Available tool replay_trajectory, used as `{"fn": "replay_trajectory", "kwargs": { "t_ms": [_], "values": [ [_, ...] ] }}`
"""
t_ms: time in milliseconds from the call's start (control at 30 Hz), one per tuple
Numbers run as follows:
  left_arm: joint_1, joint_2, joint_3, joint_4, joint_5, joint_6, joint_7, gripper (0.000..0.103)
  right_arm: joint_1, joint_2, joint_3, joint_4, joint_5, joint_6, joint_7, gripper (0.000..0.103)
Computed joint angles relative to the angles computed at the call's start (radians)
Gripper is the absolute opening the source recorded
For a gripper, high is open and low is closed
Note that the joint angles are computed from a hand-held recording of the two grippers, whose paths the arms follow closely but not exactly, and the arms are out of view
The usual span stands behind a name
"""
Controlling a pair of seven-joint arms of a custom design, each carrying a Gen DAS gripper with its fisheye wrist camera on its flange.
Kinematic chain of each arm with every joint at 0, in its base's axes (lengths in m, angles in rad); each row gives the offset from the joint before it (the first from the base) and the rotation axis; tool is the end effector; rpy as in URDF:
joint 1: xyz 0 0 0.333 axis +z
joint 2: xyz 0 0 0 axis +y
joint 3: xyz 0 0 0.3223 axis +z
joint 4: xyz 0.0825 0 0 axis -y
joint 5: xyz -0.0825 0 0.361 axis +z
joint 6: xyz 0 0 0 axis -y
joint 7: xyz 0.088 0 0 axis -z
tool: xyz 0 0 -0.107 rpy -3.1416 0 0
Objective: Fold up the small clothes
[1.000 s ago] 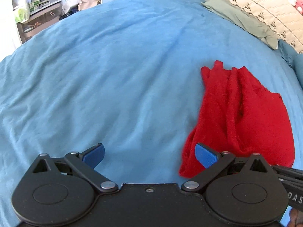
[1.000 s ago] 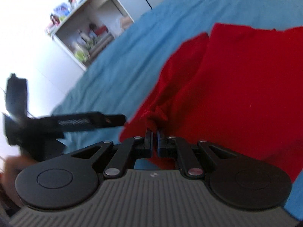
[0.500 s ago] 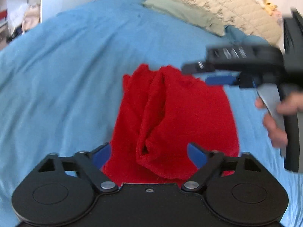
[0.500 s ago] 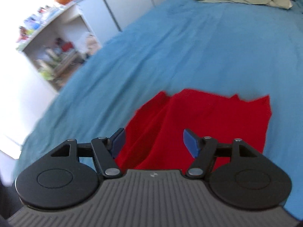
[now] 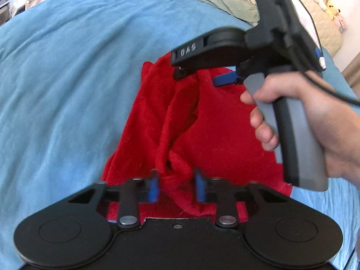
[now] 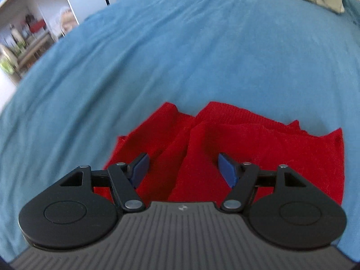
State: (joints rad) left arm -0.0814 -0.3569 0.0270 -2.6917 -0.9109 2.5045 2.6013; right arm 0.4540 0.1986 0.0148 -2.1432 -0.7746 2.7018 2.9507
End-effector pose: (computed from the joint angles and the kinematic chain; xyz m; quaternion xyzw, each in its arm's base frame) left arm 0.3851 -0.0156 0.3810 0.5351 -0.7882 0.3038 0.0154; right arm 0.5016 0.2804 0.3643 -0.5857 0.7628 -0.1930 0.1948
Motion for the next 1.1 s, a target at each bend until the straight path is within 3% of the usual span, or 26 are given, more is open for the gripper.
{"fn": "replay_trajectory", "kwargs": {
  "t_ms": [33, 100, 167, 200, 367, 500, 733, 867, 900, 933, 1000, 1100],
  "values": [
    [0.000, 0.003, 0.003, 0.004, -0.001, -0.007, 0.003, 0.018, 0.008, 0.002, 0.000, 0.008, -0.013, -0.022, 0.003, 0.078],
    [-0.001, -0.001, 0.003, 0.003, -0.007, -0.003, 0.014, 0.015, 0.024, 0.011, -0.001, 0.022, -0.051, -0.077, 0.013, 0.050],
    [-0.002, -0.014, 0.003, -0.004, -0.016, -0.002, 0.017, 0.013, 0.026, 0.002, 0.000, 0.014, -0.078, -0.094, 0.022, 0.033],
    [-0.001, -0.022, 0.006, -0.006, -0.020, -0.006, 0.014, 0.013, 0.022, -0.004, 0.002, 0.007, -0.082, -0.090, 0.024, 0.030],
    [0.023, -0.108, 0.039, -0.024, -0.017, -0.052, -0.009, 0.013, 0.004, -0.085, 0.014, -0.041, -0.140, -0.048, 0.100, 0.028],
    [0.048, -0.161, 0.061, -0.042, 0.005, -0.041, -0.030, 0.013, -0.032, -0.137, 0.040, -0.063, -0.164, 0.041, 0.160, 0.028],
    [0.069, -0.075, 0.083, -0.048, 0.035, 0.008, -0.068, 0.014, -0.024, -0.023, 0.039, -0.013, -0.131, 0.164, 0.120, 0.028],
    [0.064, -0.057, 0.070, -0.053, 0.016, 0.032, -0.040, 0.021, 0.018, 0.014, -0.010, 0.002, -0.168, 0.186, 0.137, 0.033],
    [0.065, -0.062, 0.061, -0.052, 0.016, 0.036, -0.057, 0.037, 0.023, 0.013, -0.017, 0.000, -0.172, 0.188, 0.134, 0.041],
    [0.070, -0.062, 0.054, -0.049, 0.027, 0.042, -0.074, 0.061, 0.025, 0.007, -0.023, -0.006, -0.179, 0.202, 0.133, 0.048],
    [0.074, -0.085, 0.046, -0.059, 0.037, 0.069, -0.103, 0.079, 0.032, -0.010, -0.038, -0.018, -0.209, 0.216, 0.157, 0.080],
    [0.073, -0.132, 0.067, -0.053, 0.055, 0.070, -0.118, 0.092, 0.038, -0.099, -0.045, -0.066, -0.349, 0.180, 0.278, 0.088]
  ]
}}
